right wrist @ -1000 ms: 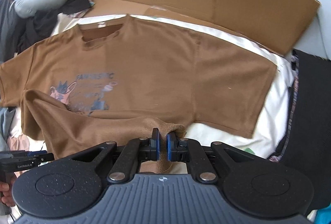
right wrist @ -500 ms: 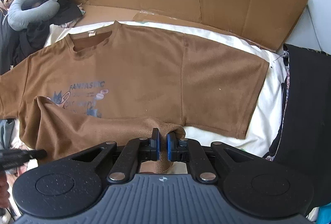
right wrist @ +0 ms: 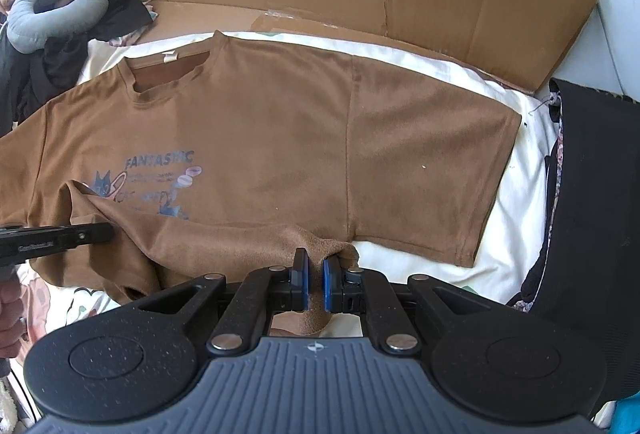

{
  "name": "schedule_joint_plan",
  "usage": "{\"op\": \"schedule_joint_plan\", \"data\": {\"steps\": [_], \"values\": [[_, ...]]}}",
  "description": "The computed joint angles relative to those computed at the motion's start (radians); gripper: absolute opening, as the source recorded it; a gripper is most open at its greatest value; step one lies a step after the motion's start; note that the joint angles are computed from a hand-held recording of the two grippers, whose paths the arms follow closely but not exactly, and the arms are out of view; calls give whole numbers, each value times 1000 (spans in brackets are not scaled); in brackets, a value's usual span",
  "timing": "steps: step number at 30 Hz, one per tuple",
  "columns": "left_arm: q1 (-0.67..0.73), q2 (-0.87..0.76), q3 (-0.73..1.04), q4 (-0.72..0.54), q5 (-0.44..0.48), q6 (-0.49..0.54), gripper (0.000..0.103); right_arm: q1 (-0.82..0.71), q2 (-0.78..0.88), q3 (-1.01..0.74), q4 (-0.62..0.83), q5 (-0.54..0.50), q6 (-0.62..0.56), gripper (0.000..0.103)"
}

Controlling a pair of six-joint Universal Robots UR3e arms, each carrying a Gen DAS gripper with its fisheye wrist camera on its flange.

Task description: Fold clothes

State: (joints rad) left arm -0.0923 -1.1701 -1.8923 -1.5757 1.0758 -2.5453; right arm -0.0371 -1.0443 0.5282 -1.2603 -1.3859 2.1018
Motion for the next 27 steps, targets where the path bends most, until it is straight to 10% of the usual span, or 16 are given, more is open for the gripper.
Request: {"op": "schedule_joint_plan", "data": {"steps": [9,13,27], "values": [[-95,-53,-16,155,85,-105,17,-1,-6,37,-26,-10,-9,5],[-39,13,56,53,37,-22,45,-1,7,-2,-3,1,-11,6],[222,249,10,-348,126,138,42,14,-8,13,-26,2,-29,6]]}}
